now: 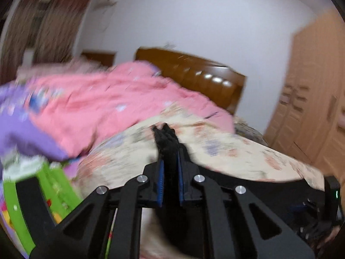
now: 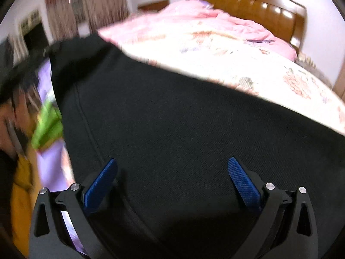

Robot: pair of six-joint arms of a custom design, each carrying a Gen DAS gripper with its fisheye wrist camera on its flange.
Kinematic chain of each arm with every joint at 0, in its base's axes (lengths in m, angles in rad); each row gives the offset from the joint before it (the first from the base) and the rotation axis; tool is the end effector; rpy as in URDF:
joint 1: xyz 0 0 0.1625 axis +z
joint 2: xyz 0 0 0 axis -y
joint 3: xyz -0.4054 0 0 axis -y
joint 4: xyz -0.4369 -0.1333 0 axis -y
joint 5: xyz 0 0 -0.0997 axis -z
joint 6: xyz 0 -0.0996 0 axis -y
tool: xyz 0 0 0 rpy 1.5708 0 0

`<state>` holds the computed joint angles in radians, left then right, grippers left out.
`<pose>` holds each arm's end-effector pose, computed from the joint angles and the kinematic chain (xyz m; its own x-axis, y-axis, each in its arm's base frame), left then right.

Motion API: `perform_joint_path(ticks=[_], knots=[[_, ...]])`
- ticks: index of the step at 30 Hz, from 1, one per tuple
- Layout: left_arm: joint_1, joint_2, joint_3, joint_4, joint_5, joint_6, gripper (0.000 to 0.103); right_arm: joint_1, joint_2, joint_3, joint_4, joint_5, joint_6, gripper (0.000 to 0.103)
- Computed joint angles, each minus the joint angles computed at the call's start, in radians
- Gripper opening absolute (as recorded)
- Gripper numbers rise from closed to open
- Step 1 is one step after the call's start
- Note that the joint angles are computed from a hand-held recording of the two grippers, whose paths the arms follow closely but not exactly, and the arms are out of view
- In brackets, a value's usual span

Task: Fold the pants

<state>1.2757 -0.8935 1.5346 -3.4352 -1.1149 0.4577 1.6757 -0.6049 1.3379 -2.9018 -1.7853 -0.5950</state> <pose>-0.0406 -0.7425 0.2804 -0.8349 0.0229 -0.5500 0.5217 0.3519 -0.7772 0.1948 -0.7792 0.0764 -0.7666 -0.4467 0.4613 -0.6234 0.6901 -0.3676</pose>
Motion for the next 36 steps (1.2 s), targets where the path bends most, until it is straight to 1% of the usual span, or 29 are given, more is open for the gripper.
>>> perform_joint_path(ticks=[2,4,7,8,10,11,13,14,15,16,17,18,19,20,21,22,23,25,27,28,30,31,32,33,34,36], knots=[[-0.056,0.014,0.030,-0.045,0.008,0.086,0.010,-0.037,-0.070,0.067,-0.089,0.097,0.149,0.099],[-0.119,0.033,0.074,-0.069,-0.016,0.158,0.010,-0.064,-0.130,0.120,-0.152,0.137,0.238,0.099],[-0.175,0.066,0.124,-0.066,-0.049,0.222,0.010,-0.096,-0.210,0.177,-0.213,0.149,0.319,0.099],[-0.193,0.086,0.142,-0.047,-0.064,0.238,0.010,-0.107,-0.234,0.193,-0.221,0.156,0.343,0.099],[-0.208,0.124,0.151,0.022,-0.063,0.257,0.010,-0.133,-0.274,0.218,-0.214,0.174,0.391,0.099],[-0.212,0.146,0.150,0.048,-0.053,0.269,0.010,-0.146,-0.288,0.225,-0.191,0.181,0.413,0.099],[-0.210,0.187,0.133,0.155,-0.039,0.254,0.012,-0.161,-0.298,0.223,-0.122,0.190,0.437,0.099],[-0.208,0.206,0.133,0.164,-0.034,0.262,0.022,-0.165,-0.299,0.228,-0.105,0.190,0.439,0.099],[-0.209,0.213,0.142,0.137,-0.032,0.281,0.027,-0.167,-0.298,0.227,-0.071,0.187,0.439,0.099],[-0.209,0.201,0.164,0.121,-0.057,0.295,0.044,-0.166,-0.297,0.224,-0.045,0.187,0.435,0.099],[-0.207,0.181,0.184,0.114,-0.081,0.289,0.065,-0.165,-0.296,0.222,-0.019,0.195,0.430,0.099],[-0.209,0.158,0.216,0.070,-0.107,0.285,0.074,-0.168,-0.295,0.220,0.006,0.211,0.423,0.099],[-0.210,0.137,0.251,0.002,-0.126,0.288,0.088,-0.169,-0.294,0.216,0.042,0.241,0.420,0.099],[-0.209,0.105,0.295,-0.085,-0.145,0.290,0.096,-0.169,-0.292,0.211,0.074,0.268,0.418,0.099],[-0.212,0.086,0.321,-0.130,-0.145,0.280,0.098,-0.170,-0.287,0.198,0.117,0.300,0.414,0.099],[-0.206,0.062,0.342,-0.160,-0.138,0.270,0.101,-0.169,-0.277,0.179,0.186,0.338,0.410,0.099],[-0.203,0.046,0.358,-0.183,-0.108,0.259,0.101,-0.163,-0.264,0.156,0.250,0.341,0.411,0.099],[-0.189,0.030,0.362,-0.201,0.016,0.263,0.101,-0.149,-0.233,0.115,0.348,0.325,0.411,0.099],[-0.174,0.032,0.348,-0.206,0.143,0.271,0.101,-0.139,-0.203,0.080,0.418,0.328,0.406,0.099],[-0.168,0.024,0.352,-0.194,0.177,0.262,0.101,-0.128,-0.183,0.062,0.437,0.313,0.404,0.099],[-0.155,0.019,0.353,-0.194,0.220,0.255,0.101,-0.104,-0.155,0.030,0.446,0.269,0.386,0.099],[-0.152,0.021,0.352,-0.195,0.227,0.253,0.101,-0.092,-0.130,-0.002,0.469,0.267,0.383,0.099],[-0.151,0.024,0.347,-0.190,0.231,0.247,0.101,-0.086,-0.113,-0.025,0.485,0.269,0.386,0.098],[-0.147,0.025,0.347,-0.179,0.225,0.238,0.101,-0.074,-0.085,-0.058,0.497,0.254,0.387,0.098],[-0.146,0.026,0.346,-0.162,0.219,0.230,0.101,-0.067,-0.071,-0.069,0.485,0.239,0.387,0.095],[-0.135,0.039,0.318,-0.129,0.211,0.245,0.101,-0.055,-0.052,-0.070,0.408,0.204,0.402,0.075]])
